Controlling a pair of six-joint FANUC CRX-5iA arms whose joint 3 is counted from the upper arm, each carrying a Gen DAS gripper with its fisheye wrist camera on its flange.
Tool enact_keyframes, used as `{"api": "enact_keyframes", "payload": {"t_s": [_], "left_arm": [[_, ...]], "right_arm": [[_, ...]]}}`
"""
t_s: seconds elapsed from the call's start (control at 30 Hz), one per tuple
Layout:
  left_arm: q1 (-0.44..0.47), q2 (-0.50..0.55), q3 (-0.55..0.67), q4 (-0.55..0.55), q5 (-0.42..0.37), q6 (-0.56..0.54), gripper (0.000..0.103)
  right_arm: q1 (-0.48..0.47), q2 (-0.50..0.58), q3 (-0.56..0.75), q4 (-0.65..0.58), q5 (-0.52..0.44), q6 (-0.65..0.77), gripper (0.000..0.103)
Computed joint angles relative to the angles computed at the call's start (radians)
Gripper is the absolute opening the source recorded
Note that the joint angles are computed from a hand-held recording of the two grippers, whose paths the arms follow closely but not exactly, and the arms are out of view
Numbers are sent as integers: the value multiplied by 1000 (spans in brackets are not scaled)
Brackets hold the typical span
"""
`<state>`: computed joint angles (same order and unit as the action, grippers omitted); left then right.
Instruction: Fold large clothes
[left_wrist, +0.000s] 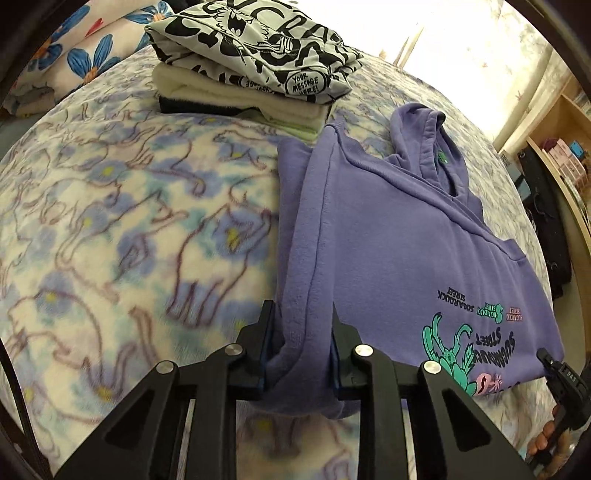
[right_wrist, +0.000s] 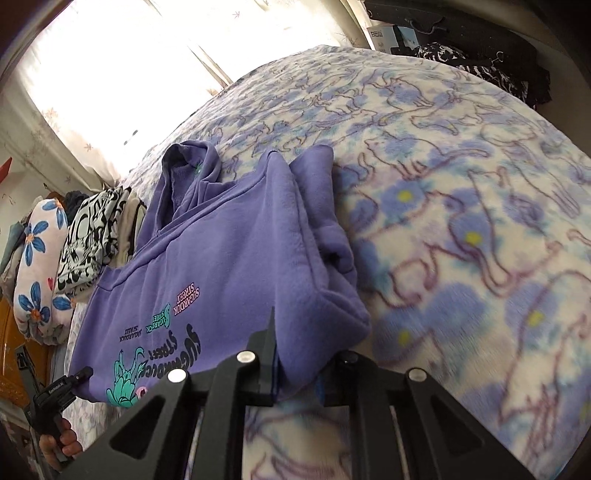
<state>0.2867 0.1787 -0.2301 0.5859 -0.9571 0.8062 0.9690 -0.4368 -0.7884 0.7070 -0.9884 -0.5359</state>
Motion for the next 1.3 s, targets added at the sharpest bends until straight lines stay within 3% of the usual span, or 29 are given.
{"api": "enact_keyframes", "payload": {"t_s": [0.1, 0.2, 0.27, 0.37, 0.5, 0.67, 0.77, 0.8, 0.9, 1.0, 1.13, 1.3], "left_arm": [[0, -17, -31, -14, 29, -45, 24], [-17, -43, -54, -78, 105, -52, 38], [-30, -81, -84, -111, 184, -73, 54], [-46, -129, -125, -122, 295, -125, 66], [-62, -139, -112, -115, 361, -137, 67], [-68, -125, -83, -41, 363, -149, 68], [-89, -108, -62, -56, 374, -139, 68], [-96, -102, -54, -69, 376, -132, 68], [-120, -76, -31, -77, 374, -142, 68], [-151, -39, 2, -87, 385, -146, 68], [-202, 41, 83, -108, 397, -129, 68], [-263, 155, 199, -118, 453, -105, 68]], "right_arm": [[11, 13, 12, -44, -19, 55, 14], [-2, 59, 70, -137, -64, 152, 23], [6, 78, 94, -147, -105, 185, 28], [11, 107, 133, -139, -157, 234, 29], [-4, 144, 184, -137, -202, 277, 29], [-27, 103, 175, -177, -167, 226, 29], [-14, 58, 133, -174, -152, 143, 37], [-3, 51, 128, -169, -173, 119, 43], [44, 58, 132, -139, -303, 53, 43], [45, 56, 130, -98, -347, 64, 43], [-26, 133, 169, 3, -285, 166, 43], [-187, 344, 294, 138, -120, 376, 43]]}}
